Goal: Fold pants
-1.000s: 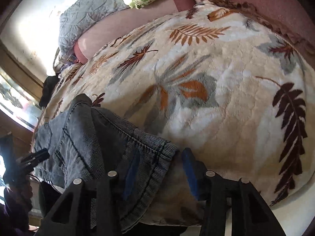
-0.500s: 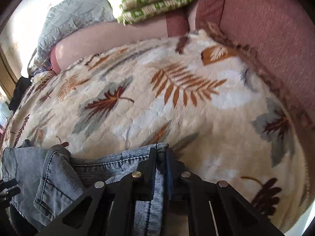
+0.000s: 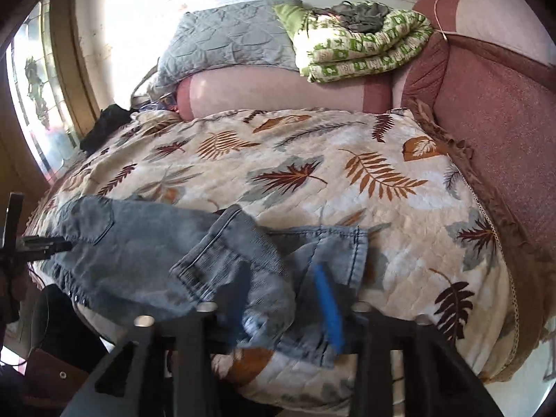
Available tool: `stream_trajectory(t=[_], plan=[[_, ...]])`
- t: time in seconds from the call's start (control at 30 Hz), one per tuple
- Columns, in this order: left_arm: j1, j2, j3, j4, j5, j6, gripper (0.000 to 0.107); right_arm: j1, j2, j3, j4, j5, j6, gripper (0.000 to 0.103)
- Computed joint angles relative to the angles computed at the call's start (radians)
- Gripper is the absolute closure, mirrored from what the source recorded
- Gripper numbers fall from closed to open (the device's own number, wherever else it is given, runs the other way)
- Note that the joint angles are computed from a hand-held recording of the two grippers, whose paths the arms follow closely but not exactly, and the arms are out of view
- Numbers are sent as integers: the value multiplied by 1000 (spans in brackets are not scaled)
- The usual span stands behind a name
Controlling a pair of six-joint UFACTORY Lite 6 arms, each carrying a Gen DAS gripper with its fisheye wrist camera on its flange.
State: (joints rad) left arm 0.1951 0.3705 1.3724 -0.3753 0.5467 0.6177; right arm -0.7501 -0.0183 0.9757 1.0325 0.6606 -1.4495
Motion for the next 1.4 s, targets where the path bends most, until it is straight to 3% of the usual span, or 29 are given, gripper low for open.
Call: stream_trajectory(t=[0.13,0.27,0.33,0.43,0.63,0.77,0.87,0.97,1.0,1.1,1.17,1.27,1.37,1.4], plan=[[140,-34,-20,67,-10,5,48,12,-231,-269,107,-85,-187,21],[298,30,51,53,56,14,48,129,-222,-322,115,-285,-256,21],[363,73,90,59,96,-13,48,148,-143,-289,191,-328,-355,21],[425,106,119,50,133,-35,48,145,-41,-211,120,-328,-294,21],[429,152,176,-24,170,-1,48,130,-58,-213,32,-322,-267,21],[371,281,318,8,200,-77,46,132,-60,-223,3,-329,-260,21],[367,438,500,-5,315,-136,46,140,-52,-225,15,-340,-277,21],[365,444,498,-55,323,-131,48,141,-37,-219,47,-338,-313,21],[356,419,469,-70,305,-100,50,144,-29,-214,48,-342,-316,21],[323,353,400,-95,279,-15,71,153,-10,-198,39,-341,-311,21],[297,308,346,-72,226,-4,74,156,-20,-204,81,-333,-361,21],[288,313,361,-73,228,-10,97,179,-28,-223,191,-359,-485,21],[273,304,363,-96,228,28,103,199,14,-196,245,-361,-540,21],[265,300,363,-93,228,32,104,206,39,-174,245,-362,-526,27]])
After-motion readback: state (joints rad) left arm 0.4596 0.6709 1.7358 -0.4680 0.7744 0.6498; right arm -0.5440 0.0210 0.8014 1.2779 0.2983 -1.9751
